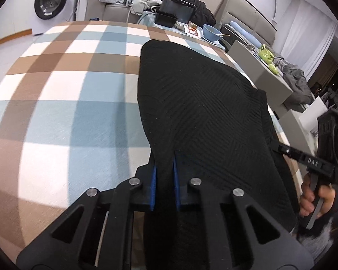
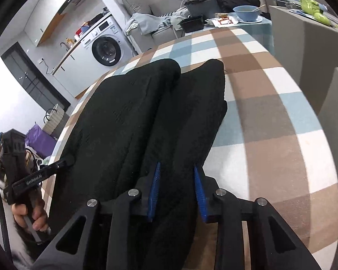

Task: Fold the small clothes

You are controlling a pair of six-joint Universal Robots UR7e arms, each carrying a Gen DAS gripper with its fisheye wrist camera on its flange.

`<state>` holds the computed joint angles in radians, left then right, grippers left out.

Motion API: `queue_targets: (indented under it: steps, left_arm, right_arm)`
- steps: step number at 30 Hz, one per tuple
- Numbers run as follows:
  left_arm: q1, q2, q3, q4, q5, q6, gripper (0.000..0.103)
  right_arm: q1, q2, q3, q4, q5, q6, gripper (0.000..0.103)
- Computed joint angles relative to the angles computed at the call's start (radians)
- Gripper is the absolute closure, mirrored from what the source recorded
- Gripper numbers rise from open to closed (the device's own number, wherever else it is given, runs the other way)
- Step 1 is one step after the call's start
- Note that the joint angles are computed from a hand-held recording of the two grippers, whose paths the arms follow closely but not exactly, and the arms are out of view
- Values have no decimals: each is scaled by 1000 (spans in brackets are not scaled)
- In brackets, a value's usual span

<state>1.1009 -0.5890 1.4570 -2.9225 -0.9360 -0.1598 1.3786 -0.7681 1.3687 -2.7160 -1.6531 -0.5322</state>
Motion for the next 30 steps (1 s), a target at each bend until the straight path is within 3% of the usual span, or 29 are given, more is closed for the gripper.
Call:
queue_targets:
  steps: [7,10,13,16,20,21,22,23,27,29,30]
  left_arm:
    - [-12,-110,172,-75,91,-63,93]
    - [-1,-147,205,-70,73,-97,93]
    - [3,-158,207,-62,65,-113,92]
    - [1,-156,199,-56,71,-112,90]
    - [4,-156,189,-52,59,-133,89]
    - [6,-153,183,-53,57,-135,89]
    - [6,-154,182,-56,57,-136,89]
    - [5,-154,180,-58,59,-134,89]
    - [1,-152,178,-82,73,-114,89]
    - [0,-152,179,-93,76,-103,89]
    - [0,-153,180,-99,73,-97,89]
  right_arm:
    - [35,30,-12,66,13,-34,73]
    - [45,30,-19,120,31,-74,72]
    - [28,34,-41,128,80,-23,72]
    - [22,59,-92,121,58,37,72]
    - [15,96,-174,182,98,84,72]
    - [18,107,-190,196,109,76,76]
    - [20,115,-204,213,114,68,88]
    - [23,118,-209,224,114,63,93]
    - [46,75,-141,137,144,-6,97]
    - [66,69,-125,93,74,-10,97]
    - [77,84,-136,76,2,-5,97]
